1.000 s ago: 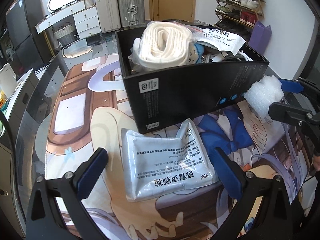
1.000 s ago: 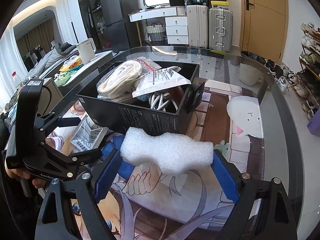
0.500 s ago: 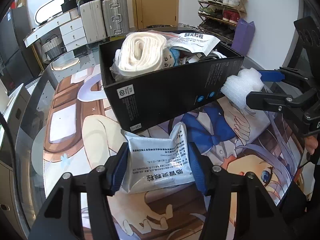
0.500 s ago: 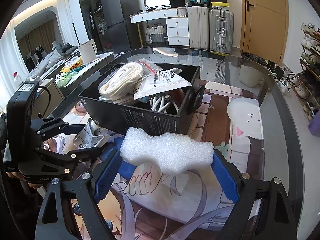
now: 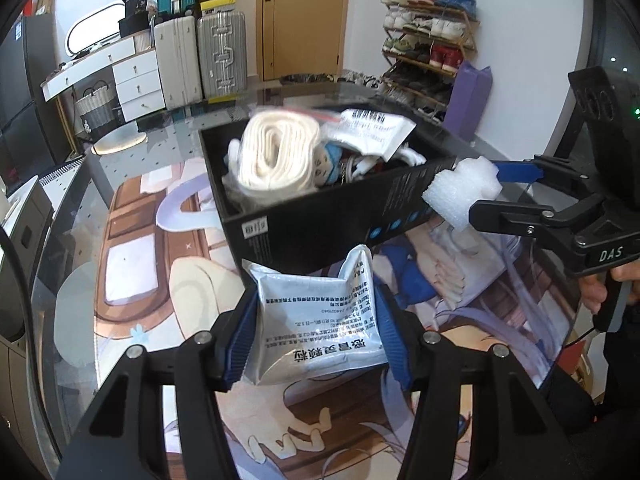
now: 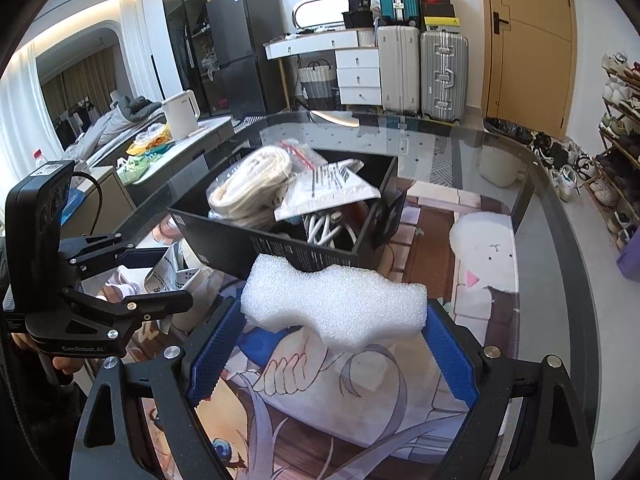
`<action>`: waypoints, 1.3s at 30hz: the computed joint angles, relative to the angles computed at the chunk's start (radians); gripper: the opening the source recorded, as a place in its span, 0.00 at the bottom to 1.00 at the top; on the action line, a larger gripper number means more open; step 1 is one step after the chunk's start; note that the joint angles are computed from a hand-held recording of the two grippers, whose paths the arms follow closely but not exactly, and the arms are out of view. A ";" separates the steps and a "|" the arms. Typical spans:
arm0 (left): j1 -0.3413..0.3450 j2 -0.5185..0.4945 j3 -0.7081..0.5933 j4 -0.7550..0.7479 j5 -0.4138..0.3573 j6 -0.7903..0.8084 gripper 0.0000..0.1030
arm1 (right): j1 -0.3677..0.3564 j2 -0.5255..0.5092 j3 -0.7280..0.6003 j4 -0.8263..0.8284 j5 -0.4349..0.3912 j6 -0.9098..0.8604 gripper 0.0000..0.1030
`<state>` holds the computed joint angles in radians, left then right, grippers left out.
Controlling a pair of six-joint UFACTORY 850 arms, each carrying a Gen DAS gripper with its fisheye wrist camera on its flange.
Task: Organize soft objects
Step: 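Carry the foam block and medicine packet over the black box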
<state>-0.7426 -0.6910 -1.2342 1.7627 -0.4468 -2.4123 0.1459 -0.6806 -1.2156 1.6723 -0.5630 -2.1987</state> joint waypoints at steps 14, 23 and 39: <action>0.002 0.080 0.066 0.165 -0.120 -0.214 0.54 | -0.020 0.056 0.046 0.111 -0.042 -0.094 0.88; 0.017 0.082 0.045 0.141 -0.168 -0.174 0.54 | 0.001 0.075 0.046 0.179 -0.053 -0.176 0.88; 0.065 0.047 0.000 0.190 -0.162 -0.191 0.54 | 0.072 0.004 -0.078 0.122 0.008 -0.173 0.88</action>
